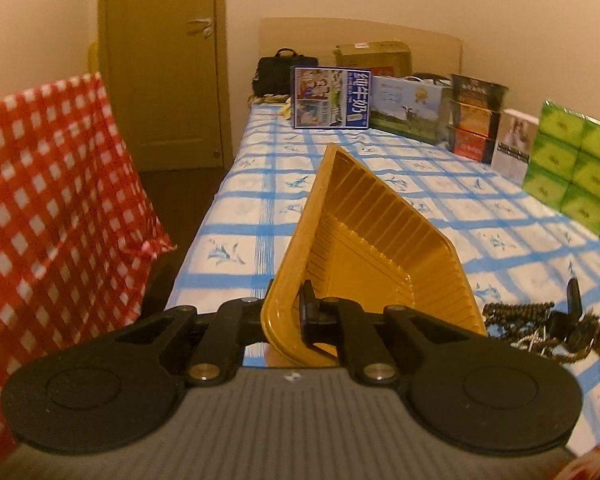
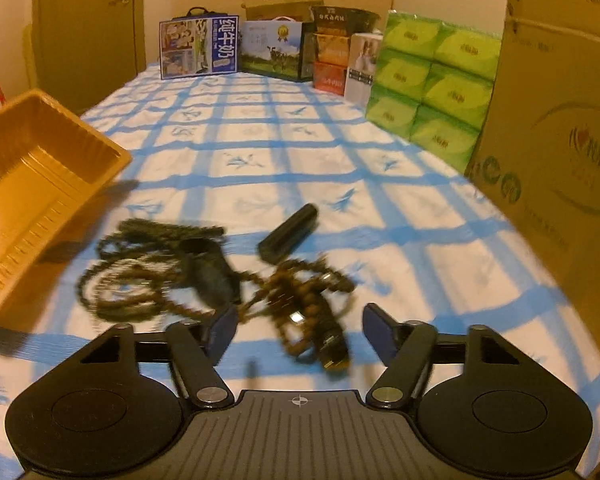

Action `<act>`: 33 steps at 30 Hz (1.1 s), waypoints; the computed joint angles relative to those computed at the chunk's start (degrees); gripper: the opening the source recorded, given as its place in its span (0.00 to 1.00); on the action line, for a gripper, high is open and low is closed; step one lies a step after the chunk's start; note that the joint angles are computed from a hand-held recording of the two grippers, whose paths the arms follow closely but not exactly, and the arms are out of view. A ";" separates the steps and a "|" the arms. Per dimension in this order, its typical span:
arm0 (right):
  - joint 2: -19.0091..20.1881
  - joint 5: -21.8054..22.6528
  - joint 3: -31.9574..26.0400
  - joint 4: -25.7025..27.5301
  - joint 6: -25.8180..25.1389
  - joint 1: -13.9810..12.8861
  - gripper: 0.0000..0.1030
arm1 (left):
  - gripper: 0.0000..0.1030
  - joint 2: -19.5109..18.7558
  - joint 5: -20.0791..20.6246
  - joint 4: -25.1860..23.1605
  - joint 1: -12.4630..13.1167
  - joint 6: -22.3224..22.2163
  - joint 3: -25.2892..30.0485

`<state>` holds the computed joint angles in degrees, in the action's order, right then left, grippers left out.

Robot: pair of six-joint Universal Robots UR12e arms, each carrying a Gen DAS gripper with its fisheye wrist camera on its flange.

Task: Organize jewelry
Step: 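Tilt the orange tray up with the left tool while the right tool grips a dark bead strand, then carry the dark bead strand into the tray and open the right tool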

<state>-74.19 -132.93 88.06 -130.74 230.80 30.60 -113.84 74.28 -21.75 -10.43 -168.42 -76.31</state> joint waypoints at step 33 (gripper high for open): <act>1.90 -8.04 -6.94 -14.85 -35.15 1.23 0.06 | 0.07 -0.25 -1.50 -0.61 0.46 4.40 0.79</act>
<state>-72.29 -140.97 81.12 -145.59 195.64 31.84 -114.09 72.78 -22.36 -9.97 -164.03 -75.52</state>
